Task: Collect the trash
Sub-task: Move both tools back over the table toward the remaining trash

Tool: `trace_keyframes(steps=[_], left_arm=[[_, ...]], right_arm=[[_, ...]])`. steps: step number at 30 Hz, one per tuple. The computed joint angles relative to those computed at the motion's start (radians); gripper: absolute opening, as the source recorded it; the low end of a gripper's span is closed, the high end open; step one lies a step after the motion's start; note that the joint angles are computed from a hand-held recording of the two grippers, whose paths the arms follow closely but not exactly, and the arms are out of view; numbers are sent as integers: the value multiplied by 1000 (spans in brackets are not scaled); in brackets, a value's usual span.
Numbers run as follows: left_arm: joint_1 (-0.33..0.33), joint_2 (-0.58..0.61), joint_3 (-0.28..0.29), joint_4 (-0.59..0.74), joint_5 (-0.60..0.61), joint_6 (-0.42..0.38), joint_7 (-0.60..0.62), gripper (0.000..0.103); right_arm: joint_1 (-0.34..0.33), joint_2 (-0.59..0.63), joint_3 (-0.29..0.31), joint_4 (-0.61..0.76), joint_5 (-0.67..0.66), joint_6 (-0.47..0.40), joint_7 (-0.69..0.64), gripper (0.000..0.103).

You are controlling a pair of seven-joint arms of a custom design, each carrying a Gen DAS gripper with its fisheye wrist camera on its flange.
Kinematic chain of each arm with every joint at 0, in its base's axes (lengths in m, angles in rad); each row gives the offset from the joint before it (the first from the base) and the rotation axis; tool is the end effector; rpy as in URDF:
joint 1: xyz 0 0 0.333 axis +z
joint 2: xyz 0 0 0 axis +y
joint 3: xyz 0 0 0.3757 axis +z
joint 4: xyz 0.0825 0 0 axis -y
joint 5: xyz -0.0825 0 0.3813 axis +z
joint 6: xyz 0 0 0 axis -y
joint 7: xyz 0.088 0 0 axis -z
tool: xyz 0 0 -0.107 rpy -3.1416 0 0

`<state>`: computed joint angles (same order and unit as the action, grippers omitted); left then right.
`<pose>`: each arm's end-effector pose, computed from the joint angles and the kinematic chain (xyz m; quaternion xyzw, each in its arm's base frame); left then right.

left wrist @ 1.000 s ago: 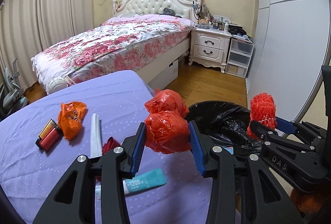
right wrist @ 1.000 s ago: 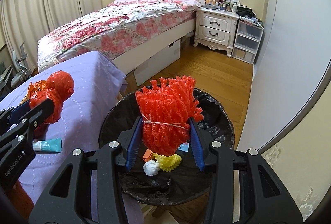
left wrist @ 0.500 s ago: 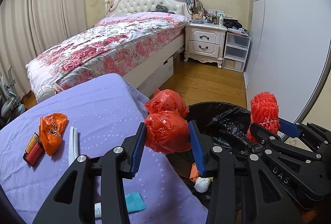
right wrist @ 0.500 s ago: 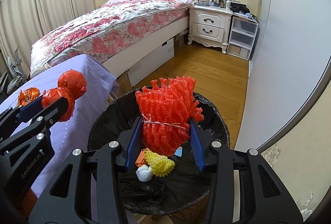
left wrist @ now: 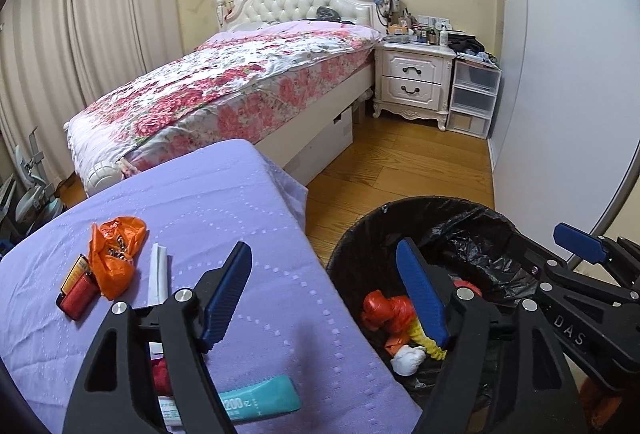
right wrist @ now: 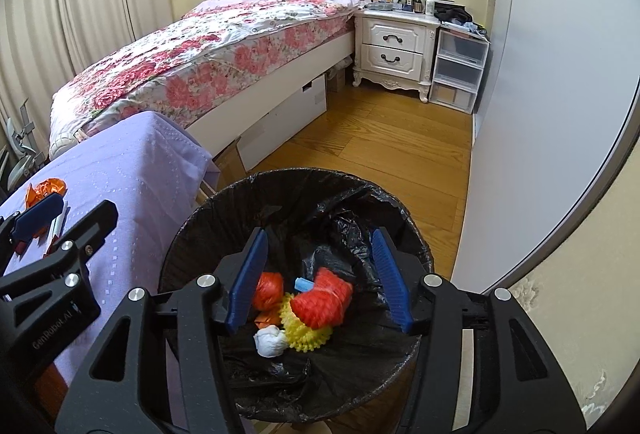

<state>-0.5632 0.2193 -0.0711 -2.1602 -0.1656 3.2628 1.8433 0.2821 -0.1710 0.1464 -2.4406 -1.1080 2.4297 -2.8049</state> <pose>0.5131 -0.3532 0.4621 -0.3716 0.8245 -0.3688 0.2150 0.4259 0.1933 0.4441 -0.4081 0.8256 -0.3336 0.2013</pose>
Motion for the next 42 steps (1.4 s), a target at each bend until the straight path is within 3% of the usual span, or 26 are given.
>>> trace_keyframes(steps=[7, 9, 11, 16, 21, 36, 42], left_arm=[[3, -29, 26, -26, -4, 4, -13, 74], [-30, -36, 72, -37, 1, 7, -18, 74], [-104, -40, 161, -48, 5, 11, -26, 74], [-162, -51, 248, -75, -9, 18, -11, 74], [-116, -67, 241, -100, -25, 11, -4, 74], [-178, -88, 464, -153, -13, 10, -67, 74], [-153, -88, 493, -161, -35, 9, -69, 74]], right_arm=[[11, 6, 8, 13, 6, 0, -13, 54], [17, 10, 11, 19, 7, 0, -17, 54], [24, 18, 14, 29, 8, 1, -23, 54], [43, 48, 16, 59, 10, 16, -33, 54], [64, 80, 17, 93, 7, 37, -42, 54], [146, 220, 2, 272, 14, 85, -167, 54], [187, 297, -13, 364, 49, 96, -258, 54]])
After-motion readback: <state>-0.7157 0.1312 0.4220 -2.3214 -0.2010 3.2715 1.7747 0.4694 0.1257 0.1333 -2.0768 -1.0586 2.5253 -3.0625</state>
